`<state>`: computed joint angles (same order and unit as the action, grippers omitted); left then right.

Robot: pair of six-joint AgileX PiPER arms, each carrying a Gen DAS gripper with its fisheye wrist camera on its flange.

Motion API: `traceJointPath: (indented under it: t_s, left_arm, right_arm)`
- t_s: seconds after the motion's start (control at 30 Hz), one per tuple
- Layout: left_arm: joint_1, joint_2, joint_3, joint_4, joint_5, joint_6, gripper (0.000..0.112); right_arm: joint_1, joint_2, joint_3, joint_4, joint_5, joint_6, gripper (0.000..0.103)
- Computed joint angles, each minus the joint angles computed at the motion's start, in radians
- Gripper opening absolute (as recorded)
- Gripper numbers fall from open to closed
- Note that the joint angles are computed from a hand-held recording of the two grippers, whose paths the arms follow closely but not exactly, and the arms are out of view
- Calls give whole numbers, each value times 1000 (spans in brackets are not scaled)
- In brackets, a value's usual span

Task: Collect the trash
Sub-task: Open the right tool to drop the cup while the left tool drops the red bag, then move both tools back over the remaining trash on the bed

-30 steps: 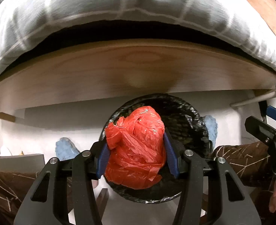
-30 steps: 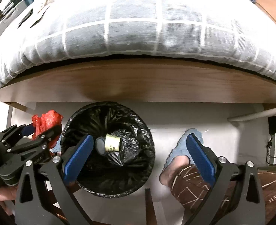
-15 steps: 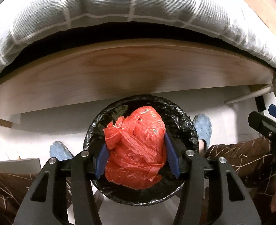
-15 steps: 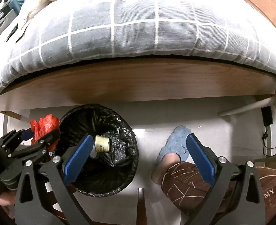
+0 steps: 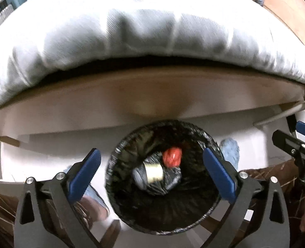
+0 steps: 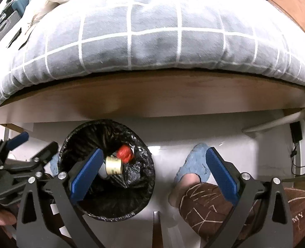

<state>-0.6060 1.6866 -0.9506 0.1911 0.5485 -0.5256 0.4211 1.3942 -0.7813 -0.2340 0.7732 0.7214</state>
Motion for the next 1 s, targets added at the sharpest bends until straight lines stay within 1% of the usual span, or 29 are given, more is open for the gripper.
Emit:
traceJointPath:
  t_s: [0.03,0.1,0.2,0.37,0.53,0.63,0.7,0.77,0.83,0.87,1.0]
  left_arm:
    - [7,-10,1,31,5,-21,97]
    - [29,-28,-6,44,17,-19,97]
    - [70,-59,-16,15,27,14,97]
    - [95,-118,-40,88,61,-23,97]
    - [155,-164,-88,15,93,60,97]
    - [178,-171,-135,-20,131,107,97]
    - [187,-176,-167,-16,152,126,97]
    - [200,-174,-197,5,155,138,97]
    - [222,-161,-241,-6,161,164,97]
    - [232,-158,-248,-10,152,169,97]
    - [278,-123,-348,-38,174,209,97]
  right_arm:
    - [2,3,-11,-3,2,5,96]
    - [7,0,-24,-10,-4,17,96]
    - [12,-3,-46,-27,-7,31,96]
    - [24,-17,-95,-59,4,57,96]
    - [50,-21,-171,-101,37,77,96]
    - [70,-18,-227,-135,59,87,96]
    - [78,-18,-247,-153,54,91,96]
    - [81,-32,-259,-182,29,97,96]
    - [84,-27,-302,-215,35,94,96]
    - [81,-21,-317,-223,37,87,96]
    - [42,13,-396,-215,35,31,96]
